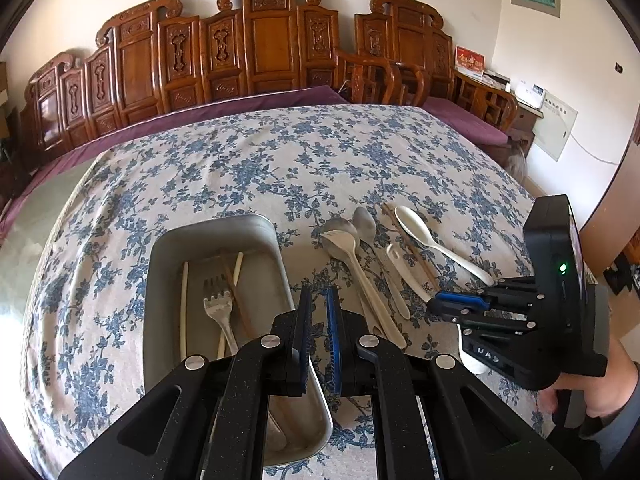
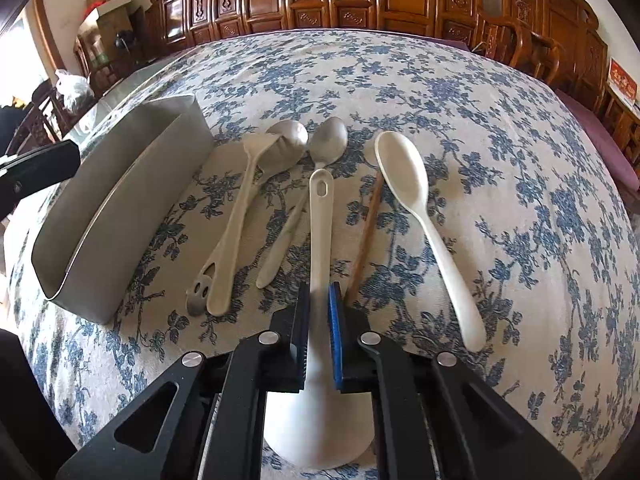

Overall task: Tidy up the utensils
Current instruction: 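Grasp the large white plastic spoon by its handle with the right gripper, then grasp the white plastic fork with the left gripper and lift it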

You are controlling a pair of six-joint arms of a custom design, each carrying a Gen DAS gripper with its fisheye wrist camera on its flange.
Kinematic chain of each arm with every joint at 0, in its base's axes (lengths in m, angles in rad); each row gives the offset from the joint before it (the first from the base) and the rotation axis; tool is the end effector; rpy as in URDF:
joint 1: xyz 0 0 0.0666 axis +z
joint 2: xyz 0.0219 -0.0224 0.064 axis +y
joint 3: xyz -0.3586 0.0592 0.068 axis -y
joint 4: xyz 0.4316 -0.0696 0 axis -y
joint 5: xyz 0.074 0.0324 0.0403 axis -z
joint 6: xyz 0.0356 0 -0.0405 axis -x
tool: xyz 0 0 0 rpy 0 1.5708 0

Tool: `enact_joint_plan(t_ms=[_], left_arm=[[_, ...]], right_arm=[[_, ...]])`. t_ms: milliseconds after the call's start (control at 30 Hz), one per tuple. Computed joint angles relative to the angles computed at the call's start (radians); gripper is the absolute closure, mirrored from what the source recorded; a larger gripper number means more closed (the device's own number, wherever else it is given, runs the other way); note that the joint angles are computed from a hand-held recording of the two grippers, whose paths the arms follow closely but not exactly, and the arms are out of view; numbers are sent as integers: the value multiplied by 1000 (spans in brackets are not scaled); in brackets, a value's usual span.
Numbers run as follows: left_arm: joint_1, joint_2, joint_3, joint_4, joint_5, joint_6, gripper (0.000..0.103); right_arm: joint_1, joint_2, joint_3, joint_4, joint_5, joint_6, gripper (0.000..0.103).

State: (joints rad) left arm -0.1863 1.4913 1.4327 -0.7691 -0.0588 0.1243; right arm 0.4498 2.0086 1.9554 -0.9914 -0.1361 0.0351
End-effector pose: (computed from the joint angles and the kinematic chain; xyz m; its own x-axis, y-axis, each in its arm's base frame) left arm 0.5565 -0.1032 0.3874 -0.7361 0.0128 -0.6767 0.0550 0.9976 -0.0409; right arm 0.6476 0.3176 0.3090 -0.7610 -0.4060 -0.5061 -0.5192 0.8489 0.0996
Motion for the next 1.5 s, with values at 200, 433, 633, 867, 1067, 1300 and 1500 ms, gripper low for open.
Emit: enact_joint_plan(t_ms=[200,433,633,867,1067,1300,1500], left_arm=[[-21,9,4,0,-15,-9,96],[-44,51,47,-29,-38,-9,96],[-64,122,122,-77,-54,-5,89],[-69,259,274,-179,-57,49,89],[-70,356,388,-274,-86,76,89],[-66,422,455,-344,-101,107,89],[-63,450,483,-366,-97,122,89]], right_arm=[[-30,-63,-57,61,-51,-18,92],[-71,-83,-70,98,-61,-15,92],[-97,-21,-11,70,-32,15,92],[-116,18,23,46,-28,24,92],[-132,22,28,33,-45,23,92],[-140,24,35,24,-62,18,92],[-143,29,41,14,-66,20,92]])
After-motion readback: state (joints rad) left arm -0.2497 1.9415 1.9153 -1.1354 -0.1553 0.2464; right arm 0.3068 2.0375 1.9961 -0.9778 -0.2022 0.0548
